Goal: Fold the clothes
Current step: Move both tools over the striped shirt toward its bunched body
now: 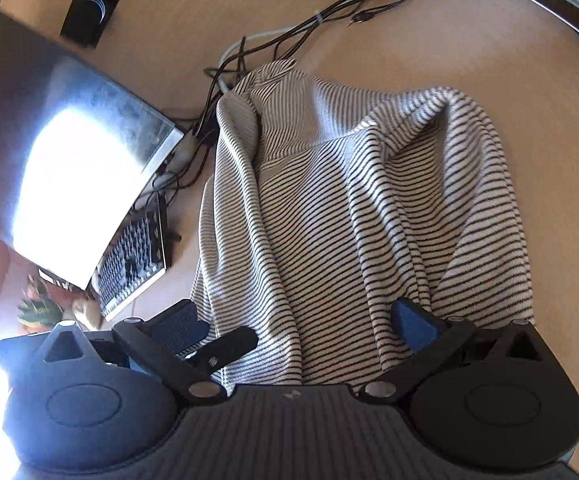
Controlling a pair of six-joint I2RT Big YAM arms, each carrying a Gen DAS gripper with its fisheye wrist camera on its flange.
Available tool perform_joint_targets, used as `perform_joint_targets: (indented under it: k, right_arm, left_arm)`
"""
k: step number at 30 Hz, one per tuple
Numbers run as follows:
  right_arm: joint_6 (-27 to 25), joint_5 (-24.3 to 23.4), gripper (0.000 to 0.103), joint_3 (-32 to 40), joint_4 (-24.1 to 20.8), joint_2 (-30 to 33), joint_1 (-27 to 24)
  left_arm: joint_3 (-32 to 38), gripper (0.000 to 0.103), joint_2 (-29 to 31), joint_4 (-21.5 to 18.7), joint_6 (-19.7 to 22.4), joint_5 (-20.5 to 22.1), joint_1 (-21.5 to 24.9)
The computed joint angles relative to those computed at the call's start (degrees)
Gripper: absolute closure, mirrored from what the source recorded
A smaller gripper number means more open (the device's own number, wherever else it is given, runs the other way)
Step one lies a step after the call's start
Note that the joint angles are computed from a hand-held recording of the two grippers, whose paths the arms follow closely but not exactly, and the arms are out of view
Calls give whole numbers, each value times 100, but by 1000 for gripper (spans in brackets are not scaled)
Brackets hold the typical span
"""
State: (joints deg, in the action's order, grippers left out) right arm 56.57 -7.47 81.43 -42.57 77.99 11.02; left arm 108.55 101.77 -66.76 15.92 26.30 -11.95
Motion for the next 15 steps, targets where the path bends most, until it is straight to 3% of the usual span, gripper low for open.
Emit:
perform_joint_targets:
  k: [5,11,13,15]
  right_arm:
    - [-281,44,0,17,-6,20,65]
    - [-611,-346,0,123,-211,37,-245]
    - [-888,-35,0,381,-548,148,-245]
    - [-1228,590,0,739,-996,315,-159]
  left_arm:
    - [-77,0,-98,-188,-73,152,79]
    - [149,0,4,-732,117,436,173]
    - [195,0,25,-902,262,537,182]
    - [304,0,80,-1062,292,635,223]
